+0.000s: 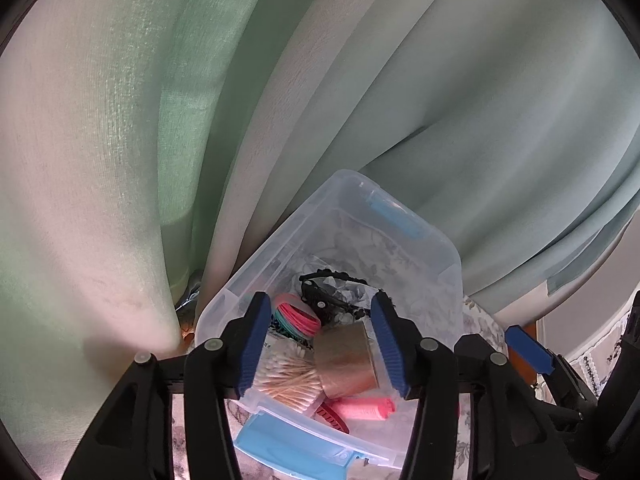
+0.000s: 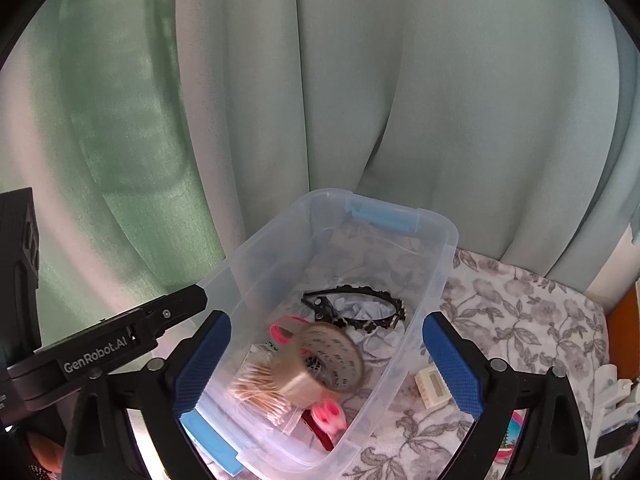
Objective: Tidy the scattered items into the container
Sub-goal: 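Open both grippers to drop the swab bag and tape roll into the box, then withdraw both grippers toward the white claw clip and pink pagoda coaster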
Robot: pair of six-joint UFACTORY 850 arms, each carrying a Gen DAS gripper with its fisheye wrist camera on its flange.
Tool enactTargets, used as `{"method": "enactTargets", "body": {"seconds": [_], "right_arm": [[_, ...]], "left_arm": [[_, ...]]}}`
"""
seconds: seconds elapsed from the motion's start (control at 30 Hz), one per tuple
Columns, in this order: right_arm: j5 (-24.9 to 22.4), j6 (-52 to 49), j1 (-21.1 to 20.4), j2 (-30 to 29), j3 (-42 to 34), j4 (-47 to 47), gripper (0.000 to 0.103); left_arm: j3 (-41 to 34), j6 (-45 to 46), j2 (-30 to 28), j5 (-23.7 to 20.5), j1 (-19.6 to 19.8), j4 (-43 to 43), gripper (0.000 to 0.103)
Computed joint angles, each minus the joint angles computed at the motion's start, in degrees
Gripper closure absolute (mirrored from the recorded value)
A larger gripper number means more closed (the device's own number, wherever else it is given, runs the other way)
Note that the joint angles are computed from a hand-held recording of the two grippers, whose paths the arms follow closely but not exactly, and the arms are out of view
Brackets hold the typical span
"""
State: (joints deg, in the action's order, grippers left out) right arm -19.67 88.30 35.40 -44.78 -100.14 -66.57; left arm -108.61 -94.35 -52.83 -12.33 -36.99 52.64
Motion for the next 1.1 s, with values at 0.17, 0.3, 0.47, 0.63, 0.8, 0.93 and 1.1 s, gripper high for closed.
{"method": "enactTargets", "body": {"seconds": [0.17, 0.3, 0.47, 0.63, 0.8, 0.93, 1.1], "right_arm": [[-0.2, 1.9, 0.1, 1.1, 1.7, -1.3, 0.001], [0.2, 3.8, 0.2, 2.1, 3.3, -2.8, 0.000], [0.2, 8.8, 0.2, 3.6, 6.0, -6.5, 0.000], [0.2, 16.0, -0.1, 5.6, 9.5, -11.6, 0.000], [-0.6, 25.3, -0.2, 8.3, 13.8, -19.1, 0.000], [-1.5, 33.1, -0.4, 10.6, 17.3, -25.5, 0.000], [-3.3, 42.0, -0.3, 13.5, 21.8, -32.7, 0.000]], "left_arm": [[1.1, -5.4, 0.8, 0.6, -0.2, 5.0, 0.034], [1.4, -7.0, 1.2, 1.0, -0.5, 6.9, 0.028], [2.3, -12.3, 2.0, 0.5, -0.9, 12.3, 0.027], [2.2, -13.6, 2.3, -0.9, -1.7, 14.7, 0.023], [1.4, -13.2, 2.3, -2.4, -2.9, 16.1, 0.016], [1.5, -16.0, 2.8, -3.6, -3.9, 20.1, 0.015], [2.2, -21.4, 3.8, -5.3, -5.2, 26.4, 0.015]]}}
